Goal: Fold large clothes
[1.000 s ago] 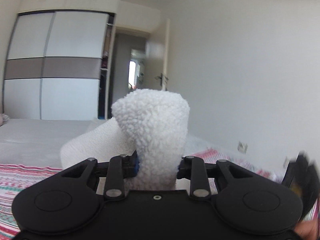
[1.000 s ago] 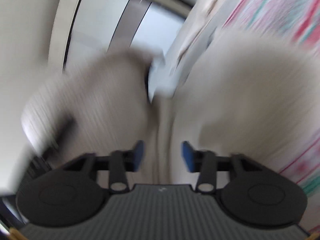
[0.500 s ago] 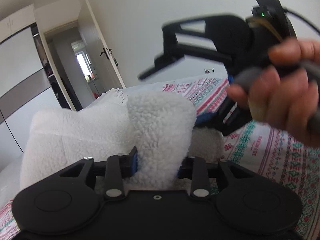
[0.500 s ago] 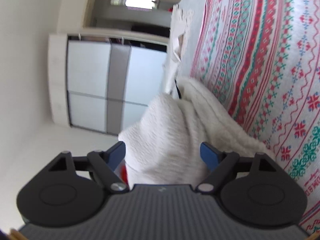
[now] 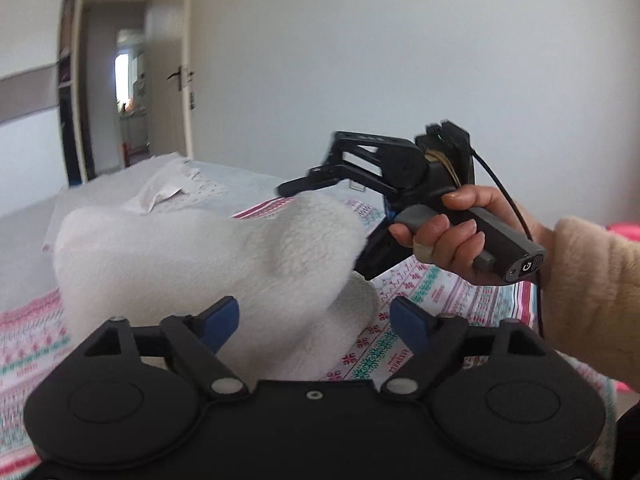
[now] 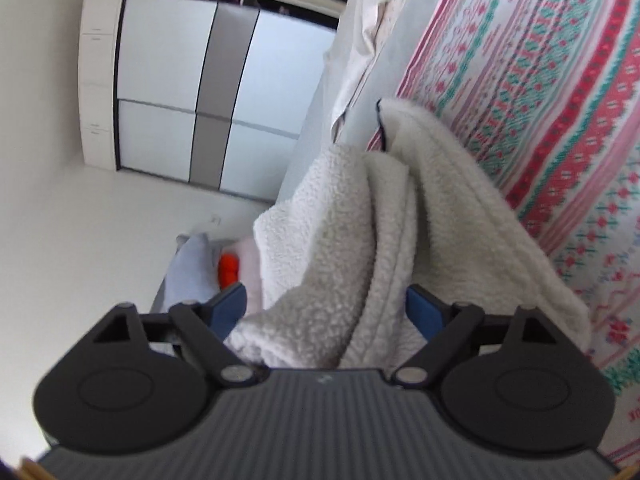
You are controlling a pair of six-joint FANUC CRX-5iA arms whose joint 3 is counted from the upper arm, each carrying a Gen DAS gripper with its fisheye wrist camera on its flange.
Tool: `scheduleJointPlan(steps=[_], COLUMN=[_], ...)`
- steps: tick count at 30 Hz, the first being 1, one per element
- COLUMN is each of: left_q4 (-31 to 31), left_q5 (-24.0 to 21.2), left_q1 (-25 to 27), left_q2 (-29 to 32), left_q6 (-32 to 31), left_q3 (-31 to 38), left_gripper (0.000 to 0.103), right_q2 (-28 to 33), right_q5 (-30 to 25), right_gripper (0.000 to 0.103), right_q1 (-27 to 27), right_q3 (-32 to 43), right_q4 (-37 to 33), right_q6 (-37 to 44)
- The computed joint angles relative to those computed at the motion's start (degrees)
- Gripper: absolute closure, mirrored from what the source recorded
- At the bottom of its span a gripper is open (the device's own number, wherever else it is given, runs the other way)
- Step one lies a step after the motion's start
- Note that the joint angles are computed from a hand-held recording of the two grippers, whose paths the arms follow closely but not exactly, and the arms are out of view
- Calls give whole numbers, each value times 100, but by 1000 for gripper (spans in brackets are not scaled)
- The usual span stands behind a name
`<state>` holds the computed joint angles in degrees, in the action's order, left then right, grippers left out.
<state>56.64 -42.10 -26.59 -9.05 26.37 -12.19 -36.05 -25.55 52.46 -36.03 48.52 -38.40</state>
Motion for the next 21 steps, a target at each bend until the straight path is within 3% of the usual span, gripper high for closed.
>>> scheduleJointPlan(steps=[4,5,6,7,8,10,12,16,21], left_q4=[99,11,-144,-332,-546,-766,-704,-528,-209], left_q5=[161,246,308,339,354,236,160,272,75], left_q1=[342,424,499,574,626,743,796,768,672], left_q2=[-236,-230,-173,-113,-6,180,236,177,365], left_q6=[870,1228,1686,2176,2693,3386,3607,3728,3744], left_q3=[-262,-250,-177,-96,36,237,259,146,227], left_gripper=[17,17,17,17,17,17,17,6,4], right_q2=[391,503,634,778,919,1311,1451,1187,649], right_q5=[-74,-142,-213,-373,-832,-1942,-2522,-2573,-2628], right_gripper=[18,28,48,55,68,72,74,75,76], right_q1=[-193,-231,-248,-207,-26,408,850,1136,925], right_q3=[777,940,1093,1226,1388,1954,2201,2012,1429], right_q4=[-1969,-2278,-2448,-2328,-1907,-1344,-651,509,645], right_q6=[1701,1953,2138,2186,2122,2711,3046,2823,2236])
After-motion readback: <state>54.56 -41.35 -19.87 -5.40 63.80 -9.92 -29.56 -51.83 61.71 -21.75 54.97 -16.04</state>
